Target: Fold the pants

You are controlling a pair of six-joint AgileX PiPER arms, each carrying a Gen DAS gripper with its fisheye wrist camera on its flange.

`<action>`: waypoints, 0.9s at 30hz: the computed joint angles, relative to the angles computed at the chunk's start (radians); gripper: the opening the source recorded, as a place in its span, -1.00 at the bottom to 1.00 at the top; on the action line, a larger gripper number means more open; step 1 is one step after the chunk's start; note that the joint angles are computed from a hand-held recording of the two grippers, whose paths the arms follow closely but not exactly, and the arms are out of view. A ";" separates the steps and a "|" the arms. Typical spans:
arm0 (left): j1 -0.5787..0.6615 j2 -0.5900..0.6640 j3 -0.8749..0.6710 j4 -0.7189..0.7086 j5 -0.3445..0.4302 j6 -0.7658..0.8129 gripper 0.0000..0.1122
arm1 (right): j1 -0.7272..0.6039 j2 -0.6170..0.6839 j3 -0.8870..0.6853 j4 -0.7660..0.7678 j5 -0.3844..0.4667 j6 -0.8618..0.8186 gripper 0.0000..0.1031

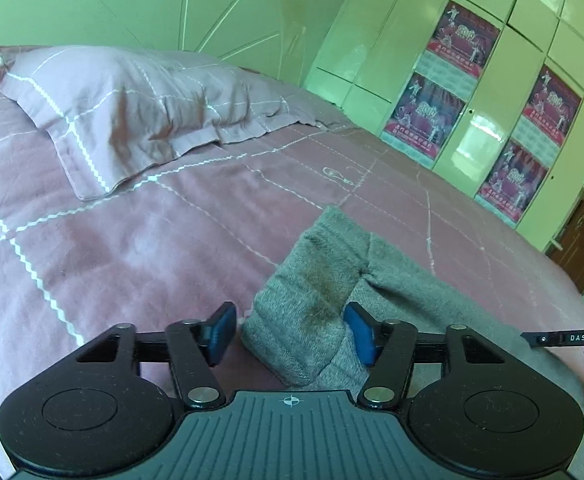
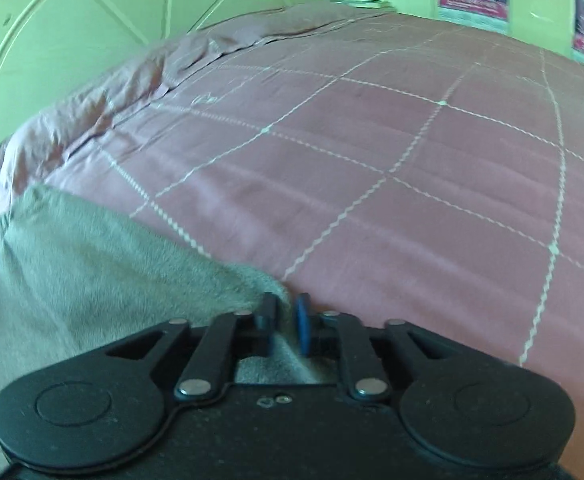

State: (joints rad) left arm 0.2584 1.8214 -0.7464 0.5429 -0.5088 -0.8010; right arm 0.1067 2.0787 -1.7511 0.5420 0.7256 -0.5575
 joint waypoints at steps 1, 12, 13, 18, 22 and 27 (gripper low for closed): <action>0.009 -0.033 0.016 0.018 -0.001 -0.004 0.07 | -0.004 -0.054 0.065 0.027 -0.051 -0.037 -0.78; -0.366 -0.205 0.194 -0.734 -0.041 0.891 0.37 | -0.001 -0.578 0.765 0.395 -0.122 -0.419 -0.64; -0.407 -0.181 0.185 -0.780 -0.040 0.991 0.48 | 0.028 -0.565 0.788 0.323 -0.164 -0.364 -0.64; -0.476 -0.181 0.132 -1.061 0.065 1.312 0.61 | -0.025 -0.685 0.889 0.341 -0.231 -0.265 -0.54; -0.513 -0.251 0.205 -1.012 -0.028 1.231 0.84 | -0.131 -0.837 1.005 0.320 -0.341 -0.305 0.19; -0.510 -0.167 0.130 -1.088 0.079 1.284 0.84 | -0.428 -0.824 0.998 0.235 -0.201 -0.214 -0.22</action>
State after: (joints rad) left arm -0.2518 1.6540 -0.6168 -0.5447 -0.4299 0.4827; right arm -0.3215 1.2543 -0.7530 0.7770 0.5243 -0.7710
